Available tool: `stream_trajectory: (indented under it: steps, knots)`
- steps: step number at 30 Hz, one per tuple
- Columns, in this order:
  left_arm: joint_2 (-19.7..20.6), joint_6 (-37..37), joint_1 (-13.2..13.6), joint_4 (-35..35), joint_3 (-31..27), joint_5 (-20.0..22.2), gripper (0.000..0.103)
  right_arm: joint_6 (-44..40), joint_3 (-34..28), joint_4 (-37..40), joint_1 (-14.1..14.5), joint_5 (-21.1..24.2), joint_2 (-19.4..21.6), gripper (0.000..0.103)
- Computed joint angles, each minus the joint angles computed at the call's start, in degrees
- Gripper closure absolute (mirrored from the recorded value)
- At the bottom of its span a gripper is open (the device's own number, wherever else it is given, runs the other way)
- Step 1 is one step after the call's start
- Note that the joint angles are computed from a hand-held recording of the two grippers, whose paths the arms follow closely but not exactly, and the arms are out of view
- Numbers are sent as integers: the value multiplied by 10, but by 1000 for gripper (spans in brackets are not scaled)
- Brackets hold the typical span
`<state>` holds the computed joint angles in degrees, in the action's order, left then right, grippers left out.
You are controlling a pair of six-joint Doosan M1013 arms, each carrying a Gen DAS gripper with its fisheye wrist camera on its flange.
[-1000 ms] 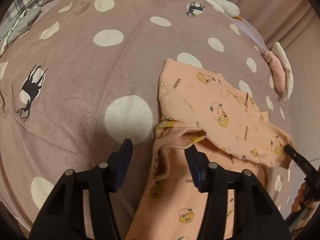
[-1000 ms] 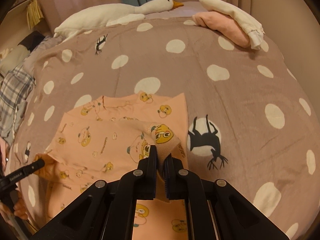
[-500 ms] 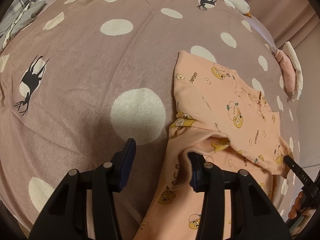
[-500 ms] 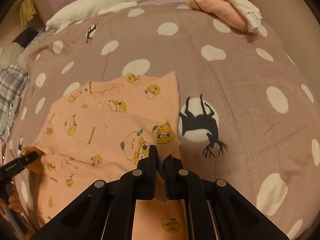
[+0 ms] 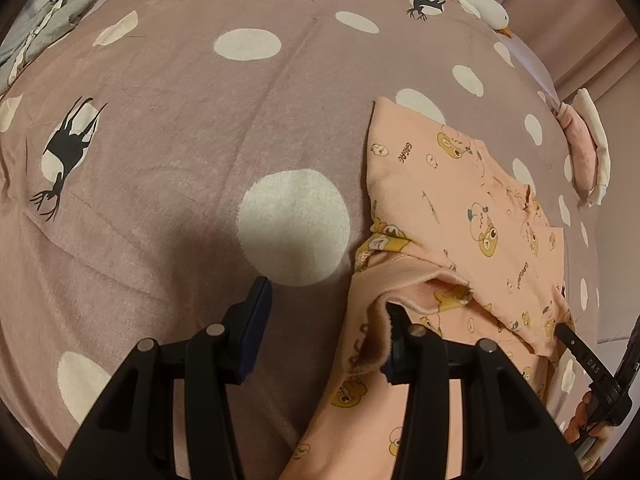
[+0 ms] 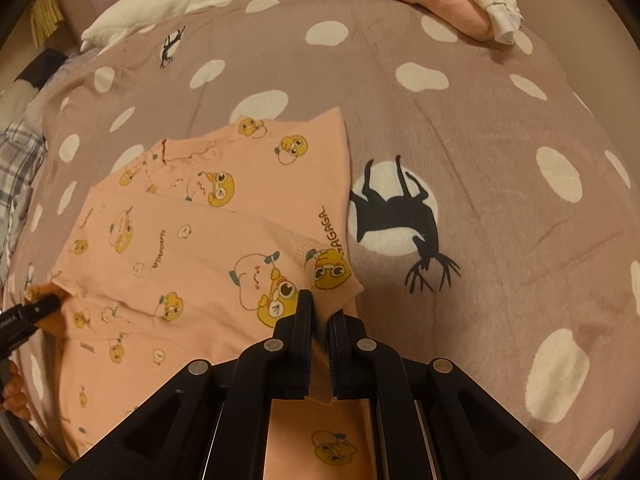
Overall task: Fold small clothes
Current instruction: 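Lower the side edge onto the shirt and open the right gripper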
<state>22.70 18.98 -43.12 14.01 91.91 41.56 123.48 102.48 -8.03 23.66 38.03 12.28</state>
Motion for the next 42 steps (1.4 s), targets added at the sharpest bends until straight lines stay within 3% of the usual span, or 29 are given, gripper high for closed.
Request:
stream_trajectory:
  steps: [8, 17, 21, 23, 25, 26, 29, 33, 42]
  knots:
    - [-3, 3, -4, 0, 5, 5, 57, 9, 3, -8, 1, 4, 5, 96]
    - [-20, 5, -29, 35, 14, 26, 54, 48, 13, -34, 5, -4, -5, 96]
    - [-35, -13, -45, 67, 24, 25, 42, 85, 23, -76, 13, -4, -25, 96]
    - [-44, -15, -54, 83, 30, 24, 35, 92, 31, -87, 15, -8, -38, 84]
    - [-50, -15, -62, 94, 36, 25, 30, 102, 48, -98, 19, -24, -59, 51]
    - [-53, -19, -66, 99, 39, 27, 28, 104, 55, -100, 20, -31, -68, 47]
    - [-62, -13, -76, 99, 51, 26, 24, 95, 79, -86, 25, -42, -97, 44]
    - [-73, 5, -88, 79, 70, 20, 24, 78, 107, -63, 38, -44, -123, 31]
    - [-91, 72, -105, -21, 124, 0, 25, 97, 162, -31, 75, 0, -153, 31]
